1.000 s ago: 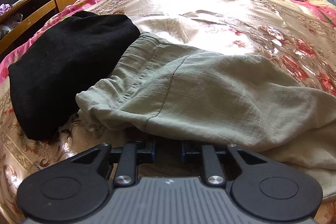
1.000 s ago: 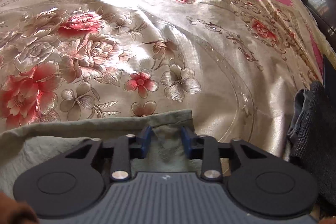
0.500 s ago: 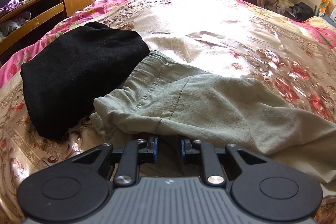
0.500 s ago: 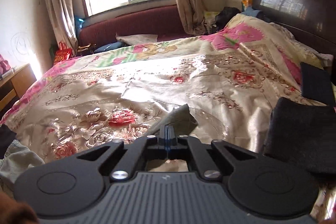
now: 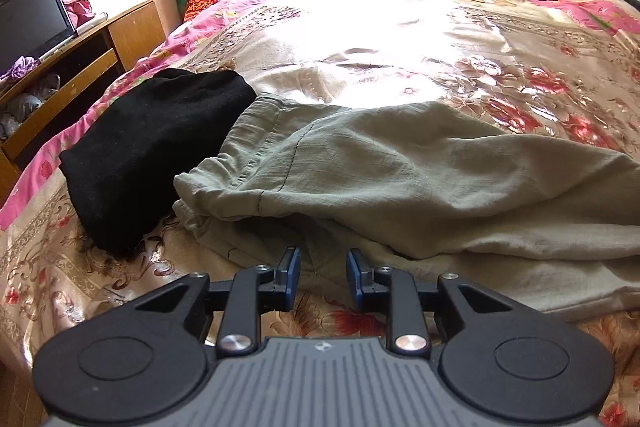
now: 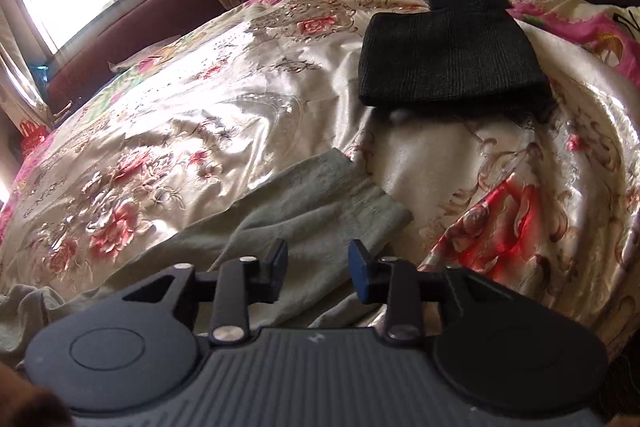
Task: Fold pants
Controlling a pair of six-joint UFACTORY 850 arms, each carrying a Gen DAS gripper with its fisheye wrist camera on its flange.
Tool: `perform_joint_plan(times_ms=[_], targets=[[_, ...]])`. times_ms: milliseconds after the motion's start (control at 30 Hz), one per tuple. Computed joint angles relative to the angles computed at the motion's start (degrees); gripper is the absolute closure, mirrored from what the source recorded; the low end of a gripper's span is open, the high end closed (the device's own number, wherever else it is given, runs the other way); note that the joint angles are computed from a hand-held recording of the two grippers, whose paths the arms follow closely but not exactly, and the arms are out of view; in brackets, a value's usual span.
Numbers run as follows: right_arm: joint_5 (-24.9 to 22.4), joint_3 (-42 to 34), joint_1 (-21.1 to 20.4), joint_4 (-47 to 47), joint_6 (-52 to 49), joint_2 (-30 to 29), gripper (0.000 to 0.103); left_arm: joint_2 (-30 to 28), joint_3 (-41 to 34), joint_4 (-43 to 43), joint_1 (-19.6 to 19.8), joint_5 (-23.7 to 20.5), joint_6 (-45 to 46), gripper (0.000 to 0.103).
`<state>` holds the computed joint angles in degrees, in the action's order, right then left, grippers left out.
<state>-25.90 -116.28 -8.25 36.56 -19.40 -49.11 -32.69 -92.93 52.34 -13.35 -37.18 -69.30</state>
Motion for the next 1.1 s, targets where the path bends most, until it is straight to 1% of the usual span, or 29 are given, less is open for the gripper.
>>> perform_joint_plan(times_ms=[100,167,200,233,267,333,367,400,433,467,500,533,633,700,733,767,800,833,867,900,933,967,1033,1067,1100], targets=[[0.4,1.2,-0.1,2.0,-0.3,0.3,0.060,0.8,1.0,1.8,-1.1,-0.6,-0.3,0.061],[-3.2,-1.2,-0.8,2.6,3.8,-1.5,0.059,1.0,1.1,3.1,-2.0,-0.7,0.0,0.059],[-4.8,-1.6,-1.3,4.9,4.4,-2.0,0.060,0.9,1.0,3.9,-2.4,-0.9,0.0,0.059],[-4.8,-1.8,-1.4,4.9,5.4,-2.3,0.060,0.8,0.8,4.4,-2.9,-0.7,0.5,0.058],[-4.4,-2.4,-1.2,2.6,7.8,-2.8,0.058,0.5,0.4,4.7,-3.4,-0.2,1.4,0.057],[-3.0,-3.3,-1.3,1.8,9.5,-3.7,0.058,-0.1,-0.4,5.6,-4.2,0.5,2.7,0.056],[-3.5,-4.5,-1.5,2.2,10.8,-4.7,0.058,-0.5,-1.0,6.1,-4.7,1.1,3.6,0.056],[-5.0,-6.2,-1.9,3.8,11.1,-6.1,0.059,-1.0,-1.8,6.5,-5.2,2.0,4.8,0.056],[-6.6,-8.0,-2.2,5.4,11.9,-7.4,0.067,-1.4,-2.3,6.6,-5.5,2.8,5.5,0.055],[-7.9,-9.1,-2.5,7.6,11.5,-8.4,0.088,-2.0,-3.4,6.1,-5.9,3.9,6.8,0.055],[-9.1,-9.7,-2.6,10.0,10.1,-8.9,0.098,-2.4,-4.0,5.7,-6.2,4.8,7.8,0.055],[-9.8,-9.6,-2.8,12.7,8.1,-8.9,0.100,-2.8,-4.9,4.9,-6.5,5.9,9.4,0.055],[-9.6,-6.3,-3.7,22.3,-0.5,-6.3,0.100,-4.0,-6.7,5.5,-7.9,9.7,13.5,0.054],[-9.9,-2.9,-4.8,29.1,-4.6,-3.6,0.100,-4.9,-7.7,7.6,-9.1,12.0,15.5,0.049],[-10.2,-1.2,-5.3,31.8,-6.6,-2.3,0.100,-5.3,-8.0,8.7,-9.6,13.0,15.8,0.044],[-9.7,0.6,-5.6,33.0,-8.1,-1.0,0.100,-5.9,-8.7,9.4,-10.2,14.5,16.9,0.042],[-9.1,1.9,-5.7,32.2,-8.3,-0.1,0.100,-6.4,-9.2,9.9,-10.6,15.2,17.7,0.041],[-8.9,2.3,-5.6,29.0,-6.5,0.1,0.098,-7.2,-10.0,10.8,-11.1,15.6,18.4,0.041],[-10.1,1.0,-5.5,23.9,-2.2,-1.0,0.094,-8.3,-11.1,10.9,-11.6,16.0,20.2,0.041],[-12.2,-0.8,-5.4,19.5,2.6,-2.6,0.094,-9.2,-12.2,9.0,-11.9,16.2,23.2,0.040],[-14.1,-1.9,-5.4,17.5,6.1,-3.8,0.094,-10.0,-13.4,6.4,-12.1,16.1,26.7,0.040],[-14.9,-1.9,-5.6,17.9,7.2,-4.3,0.094,-11.2,-15.1,3.2,-12.4,15.5,30.7,0.040],[-13.7,0.8,-5.8,21.6,6.0,-3.2,0.093,-11.4,-15.6,1.0,-12.8,15.5,33.8,0.040],[-13.6,1.7,-6.0,23.1,5.1,-2.8,0.091,-11.3,-15.5,0.3,-12.9,15.8,34.7,0.040],[-13.5,1.8,-6.1,23.3,4.7,-2.7,0.085,-11.1,-15.4,-0.4,-13.0,15.9,35.4,0.040]])
